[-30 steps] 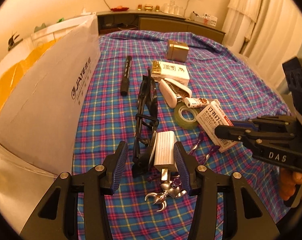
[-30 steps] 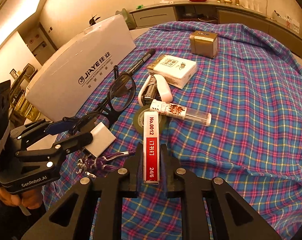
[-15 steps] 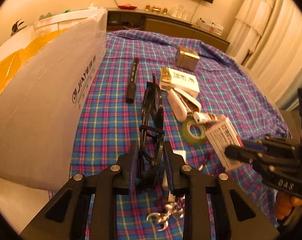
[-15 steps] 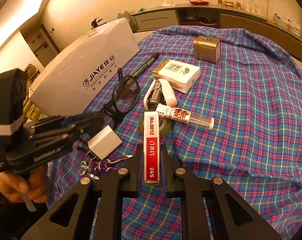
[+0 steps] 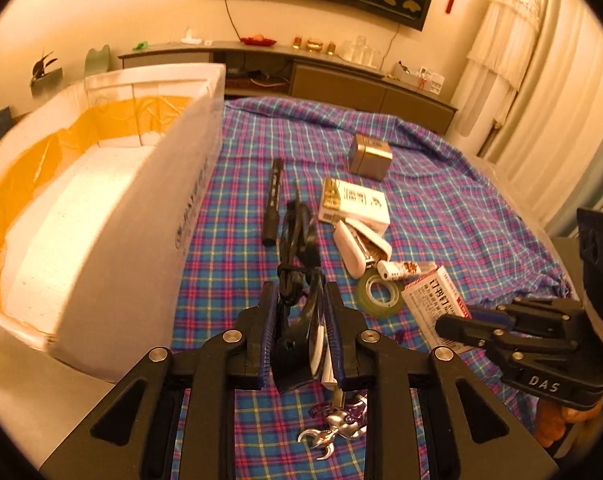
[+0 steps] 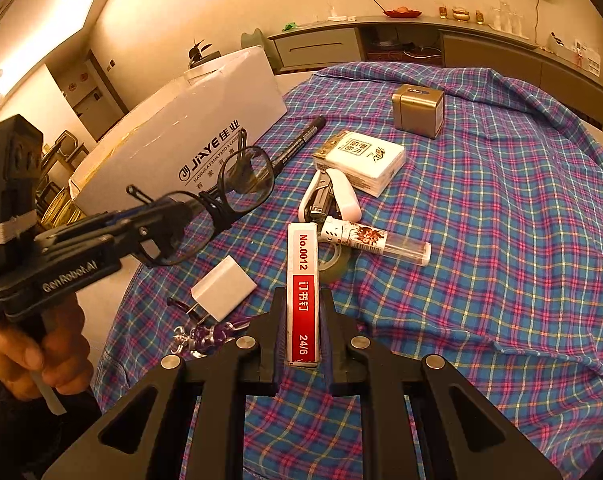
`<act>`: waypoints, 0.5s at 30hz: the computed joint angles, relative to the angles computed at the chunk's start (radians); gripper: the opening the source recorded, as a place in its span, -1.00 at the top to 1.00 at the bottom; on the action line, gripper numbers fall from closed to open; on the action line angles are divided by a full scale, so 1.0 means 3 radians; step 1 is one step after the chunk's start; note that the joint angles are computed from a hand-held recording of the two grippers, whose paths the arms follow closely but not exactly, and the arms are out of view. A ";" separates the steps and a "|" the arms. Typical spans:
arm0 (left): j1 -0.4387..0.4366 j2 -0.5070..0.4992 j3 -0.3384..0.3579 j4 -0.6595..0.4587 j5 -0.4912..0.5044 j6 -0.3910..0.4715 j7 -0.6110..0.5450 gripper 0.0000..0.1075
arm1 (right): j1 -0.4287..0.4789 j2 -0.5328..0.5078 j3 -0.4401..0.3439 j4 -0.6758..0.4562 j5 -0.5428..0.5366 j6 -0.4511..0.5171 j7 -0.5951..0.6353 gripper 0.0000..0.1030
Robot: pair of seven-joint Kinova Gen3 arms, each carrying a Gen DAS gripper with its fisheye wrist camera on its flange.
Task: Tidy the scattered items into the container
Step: 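Grasp the black glasses with left tool while right tool holds staples box, then lift and carry glasses and staples box toward the white cardboard box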
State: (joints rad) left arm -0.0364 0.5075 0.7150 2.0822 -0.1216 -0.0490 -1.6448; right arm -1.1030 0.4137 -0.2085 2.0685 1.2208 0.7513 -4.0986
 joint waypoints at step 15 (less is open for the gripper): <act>-0.1024 -0.0036 0.0999 0.0152 -0.0223 -0.0075 0.0064 0.61 | -0.0069 0.0012 -0.0046 -0.0039 0.0086 0.0169 -0.0067 0.70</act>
